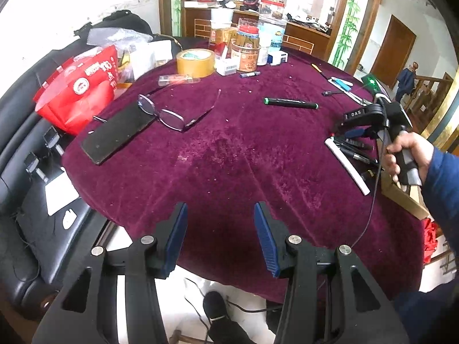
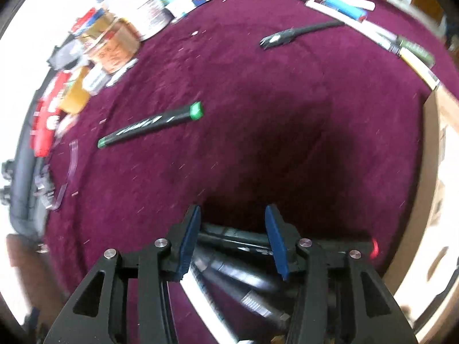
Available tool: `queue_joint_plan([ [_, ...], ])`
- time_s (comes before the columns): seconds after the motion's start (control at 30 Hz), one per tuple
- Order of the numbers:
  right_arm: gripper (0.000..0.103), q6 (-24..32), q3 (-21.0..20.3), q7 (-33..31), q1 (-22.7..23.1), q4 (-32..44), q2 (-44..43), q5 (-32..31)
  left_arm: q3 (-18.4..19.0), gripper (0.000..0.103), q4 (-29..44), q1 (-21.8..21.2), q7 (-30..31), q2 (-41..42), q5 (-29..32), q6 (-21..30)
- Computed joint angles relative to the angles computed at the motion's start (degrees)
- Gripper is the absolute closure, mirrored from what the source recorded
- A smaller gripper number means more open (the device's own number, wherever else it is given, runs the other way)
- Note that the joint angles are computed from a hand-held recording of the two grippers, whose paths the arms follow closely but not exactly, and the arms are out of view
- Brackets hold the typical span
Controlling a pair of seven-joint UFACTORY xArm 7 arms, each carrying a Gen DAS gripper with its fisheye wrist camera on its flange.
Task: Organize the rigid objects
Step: 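Move both grippers from the tray back over the remaining markers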
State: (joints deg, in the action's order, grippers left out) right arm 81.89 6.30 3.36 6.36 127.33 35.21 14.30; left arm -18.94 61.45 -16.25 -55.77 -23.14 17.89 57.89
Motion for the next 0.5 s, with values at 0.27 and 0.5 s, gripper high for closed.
queue_joint_plan([
  [0.27,0.061,-1.9,-0.4,-0.3,-1.0,-2.5,-1.7,0.3,0.7,0.057,2.8,-1.4,3.3,4.2,-0.7,-2.0],
  [0.5,0.059,-4.0,1.5,-3.3,-0.8,-15.1,-9.3,4.4,2.5,0.057,4.3,-1.9,6.3,6.9,-1.4,-4.3],
])
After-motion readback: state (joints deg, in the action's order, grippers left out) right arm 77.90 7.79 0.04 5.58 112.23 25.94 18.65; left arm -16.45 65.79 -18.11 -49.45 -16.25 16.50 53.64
